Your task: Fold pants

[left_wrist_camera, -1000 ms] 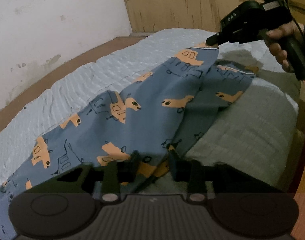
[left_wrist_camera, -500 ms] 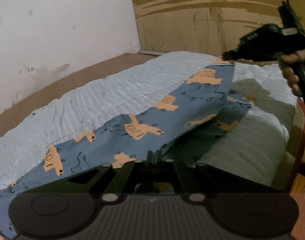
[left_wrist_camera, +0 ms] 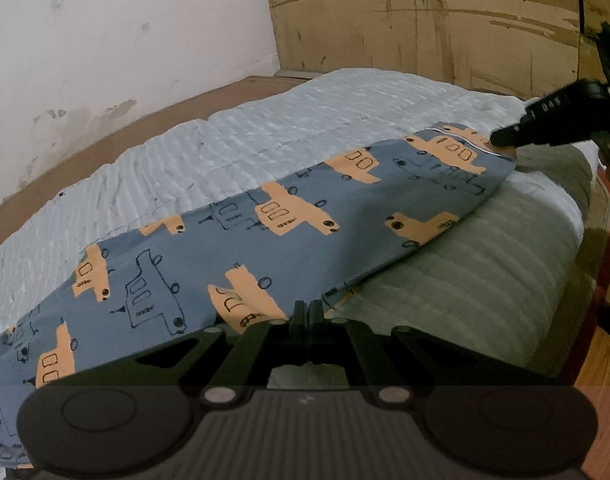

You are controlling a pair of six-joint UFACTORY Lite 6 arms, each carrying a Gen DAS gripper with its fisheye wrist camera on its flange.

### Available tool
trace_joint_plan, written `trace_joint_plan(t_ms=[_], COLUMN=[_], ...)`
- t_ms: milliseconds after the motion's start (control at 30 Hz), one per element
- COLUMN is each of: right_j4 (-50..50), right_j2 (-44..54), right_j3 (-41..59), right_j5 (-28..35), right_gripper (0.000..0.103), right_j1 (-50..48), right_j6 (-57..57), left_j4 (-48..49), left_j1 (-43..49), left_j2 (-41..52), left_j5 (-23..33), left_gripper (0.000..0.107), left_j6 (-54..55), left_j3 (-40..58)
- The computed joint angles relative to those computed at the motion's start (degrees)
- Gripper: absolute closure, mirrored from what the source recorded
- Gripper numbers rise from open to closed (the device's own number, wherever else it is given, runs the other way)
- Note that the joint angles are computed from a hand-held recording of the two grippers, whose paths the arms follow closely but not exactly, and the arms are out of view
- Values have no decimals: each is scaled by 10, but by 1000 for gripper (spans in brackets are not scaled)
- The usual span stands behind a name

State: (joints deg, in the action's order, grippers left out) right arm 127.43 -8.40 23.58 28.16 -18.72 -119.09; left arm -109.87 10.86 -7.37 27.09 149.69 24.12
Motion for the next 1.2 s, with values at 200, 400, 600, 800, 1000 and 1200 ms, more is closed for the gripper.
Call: trace_joint_plan(t_ms=[200,400,600,800,1000,1200], right_j4=[8,47,125,168,294,482], right_j2=[94,209,204,220,267,166], right_j3=[114,226,238,271,281,157], right_j5=[-30,-90,-93,-98,-125,-68], right_gripper=[69,70,96,99,87,33], right_j1=[27,83,97,99,118,150], right_j6=[-19,-69,-159,-207,-334,-522], left_j4=[-16,-9,-5,-45,25,10], left_j1=[-7,-6,-3,-22,2,23], left_j2=[-1,1,-16,-4,-12,-81], left_j5=[-3,-1,7,-2,10,16], left_gripper=[107,107,107,107,78,27], left_j6=[3,-15,-26,-3,-76,-101], left_j3=[-4,0,-7,-8,-8,-36])
